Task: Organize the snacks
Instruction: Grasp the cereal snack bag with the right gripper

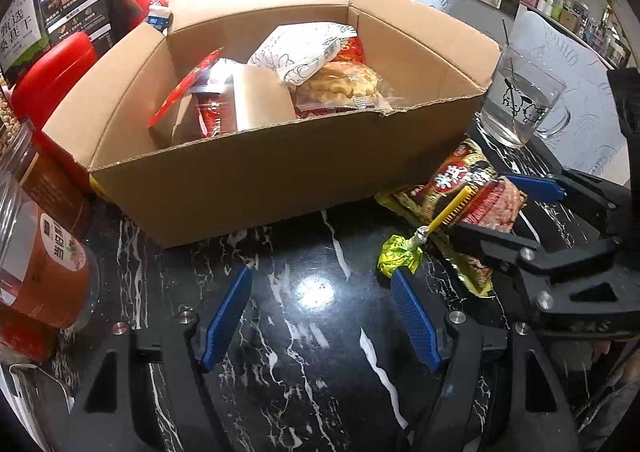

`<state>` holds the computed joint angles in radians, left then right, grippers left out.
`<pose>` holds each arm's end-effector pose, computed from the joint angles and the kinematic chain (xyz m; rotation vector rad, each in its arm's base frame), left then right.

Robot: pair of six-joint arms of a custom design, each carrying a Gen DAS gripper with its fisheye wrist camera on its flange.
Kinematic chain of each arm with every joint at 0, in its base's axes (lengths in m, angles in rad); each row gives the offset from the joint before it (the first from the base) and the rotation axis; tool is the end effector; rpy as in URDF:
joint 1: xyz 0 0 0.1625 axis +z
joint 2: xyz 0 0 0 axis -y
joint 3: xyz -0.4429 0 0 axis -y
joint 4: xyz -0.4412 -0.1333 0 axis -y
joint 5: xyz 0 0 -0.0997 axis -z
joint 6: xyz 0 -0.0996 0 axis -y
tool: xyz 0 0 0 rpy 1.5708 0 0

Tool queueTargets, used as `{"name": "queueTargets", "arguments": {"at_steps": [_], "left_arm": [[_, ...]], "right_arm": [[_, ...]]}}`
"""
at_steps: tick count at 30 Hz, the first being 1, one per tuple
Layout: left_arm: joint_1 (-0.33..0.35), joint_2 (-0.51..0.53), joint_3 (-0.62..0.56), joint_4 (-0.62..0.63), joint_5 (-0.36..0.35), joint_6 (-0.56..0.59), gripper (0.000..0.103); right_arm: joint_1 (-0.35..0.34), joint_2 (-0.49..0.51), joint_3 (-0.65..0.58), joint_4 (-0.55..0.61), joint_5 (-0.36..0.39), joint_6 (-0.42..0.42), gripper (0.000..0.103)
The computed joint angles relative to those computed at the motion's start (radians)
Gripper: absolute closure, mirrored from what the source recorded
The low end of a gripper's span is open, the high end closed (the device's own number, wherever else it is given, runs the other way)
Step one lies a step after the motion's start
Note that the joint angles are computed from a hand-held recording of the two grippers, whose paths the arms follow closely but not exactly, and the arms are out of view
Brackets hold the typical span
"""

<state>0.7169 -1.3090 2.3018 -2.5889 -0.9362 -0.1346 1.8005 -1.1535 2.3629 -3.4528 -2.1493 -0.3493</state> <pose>-0.2184 -0.4455 0.1431 0.8916 2.4014 -0.4276 0.1827 -0.4353 0.1516 0.4489 -2.3877 0.8003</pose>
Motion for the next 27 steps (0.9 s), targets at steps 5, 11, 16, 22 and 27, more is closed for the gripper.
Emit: {"name": "queueTargets", "arguments": {"at_steps": [5,11,16,22,27], "left_arm": [[-0.003,0.000,0.002,-0.006,-0.015,0.011,0.031],[0.002,0.012,-0.002,-0.013,-0.034,0.013,0.031],[0.000,0.029,0.003,-0.043,-0.058,0.033,0.031],[-0.010,0.057,0.015,-0.127,-0.092,0.111,0.035],[-0.005,0.096,-0.006,-0.111,-0.095,0.140,0.065]], "right_arm": [[-0.001,-0.009,0.017,-0.017,0.014,-0.014,0.045],[0.002,-0.032,0.051,-0.032,0.024,0.000,0.056],[-0.003,-0.063,0.091,-0.052,0.016,0.035,0.056],[-0.004,-0.094,0.125,-0.064,-0.005,0.066,0.056],[-0.012,-0.110,0.142,-0.074,0.001,0.086,0.056]]}}
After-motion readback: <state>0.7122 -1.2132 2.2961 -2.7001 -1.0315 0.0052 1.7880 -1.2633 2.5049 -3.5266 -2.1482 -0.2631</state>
